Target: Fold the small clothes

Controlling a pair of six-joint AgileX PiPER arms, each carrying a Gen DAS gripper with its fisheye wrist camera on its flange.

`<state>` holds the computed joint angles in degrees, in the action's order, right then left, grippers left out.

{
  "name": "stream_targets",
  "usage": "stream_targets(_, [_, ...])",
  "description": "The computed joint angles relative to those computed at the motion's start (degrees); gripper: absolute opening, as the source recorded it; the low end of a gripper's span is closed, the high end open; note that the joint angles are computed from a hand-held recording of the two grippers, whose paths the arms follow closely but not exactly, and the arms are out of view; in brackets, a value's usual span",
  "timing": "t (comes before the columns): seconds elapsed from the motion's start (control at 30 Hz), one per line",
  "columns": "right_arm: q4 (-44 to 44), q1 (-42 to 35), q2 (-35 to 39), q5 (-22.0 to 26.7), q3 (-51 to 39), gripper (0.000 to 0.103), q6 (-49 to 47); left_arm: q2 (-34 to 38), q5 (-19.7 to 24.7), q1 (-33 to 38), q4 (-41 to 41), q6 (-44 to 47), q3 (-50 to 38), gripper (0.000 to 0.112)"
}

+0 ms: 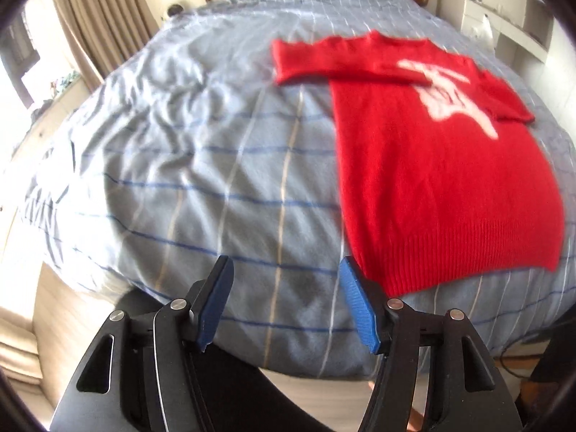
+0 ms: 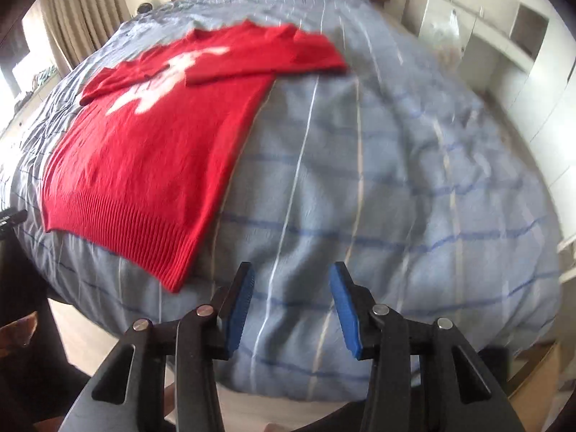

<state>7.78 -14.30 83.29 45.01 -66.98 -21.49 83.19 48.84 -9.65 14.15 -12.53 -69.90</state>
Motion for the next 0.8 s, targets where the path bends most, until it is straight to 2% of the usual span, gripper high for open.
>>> stream_targets(0.1, [5.76, 3.65, 6.17, -1.47, -10.99, 0.048, -7.27, 1.74, -7.29, -0.17, 6.69, -9.52, -2.01, 0.077])
stream_targets(0.17, [10.89, 6.72, 12.00, -2.25, -18.15, 0.048, -14.94, 4.07, -11.80, -0.61, 12.62, -18.23, -2.28, 0.077])
stream_targets(0.23, [11.95, 10.26, 19.98, 0.14, -27.48, 0.048, -18.36, 5.68, -13.72, -1.12, 18.76, -26.69, -1.07, 0.077])
stream_targets(0.33, [7.59, 14.29, 32.87, 5.06, -42.90, 0.048, -15.47, 6.93, -18.07, 0.57, 19.03, -30.86, 2.71, 0.077])
stream_targets(0.37, [4.47, 15.75, 36.32, 5.68, -46.72, 0.048, -12.98, 6.84, -18.45, 1.53, 17.29, -29.47, 3.89, 0.077])
stream_targets(0.43, [1.19, 16.61, 43.27, 7.89, -54.54, 0.048, -9.52, 7.75, -15.36, 2.35, 13.56, -25.02, 3.73, 0.077])
stream_targets(0.47, [1.16, 16.48, 45.07, 8.99, -55.60, 0.047, -8.86, 8.11, -14.87, 3.13, 12.07, -23.56, 3.33, 0.077])
stream_targets(0.5, [2.09, 15.79, 45.63, 7.80, -55.35, 0.041, -8.42, 8.18, -15.40, 3.96, 11.22, -23.35, 3.24, 0.077])
stream_targets(0.53, [2.93, 14.90, 44.37, 5.18, -52.81, 0.018, -7.73, 7.63, -15.97, 4.55, 11.18, -23.92, 3.78, 0.077])
stream_targets(0.57, [3.03, 13.72, 42.67, 2.86, -50.39, 0.007, -6.27, 7.66, -16.22, 5.02, 11.15, -24.30, 3.73, 0.077])
stream_targets(0.7, [11.19, 3.71, 36.02, -0.10, -45.59, 0.008, -4.66, 8.55, -15.80, 6.34, 8.00, -22.69, 3.18, 0.077])
stream_targets(0.8, [13.55, -6.75, 34.22, 1.66, -47.76, 0.008, -0.88, 8.44, -15.80, 5.69, 9.90, -24.62, 3.38, 0.077])
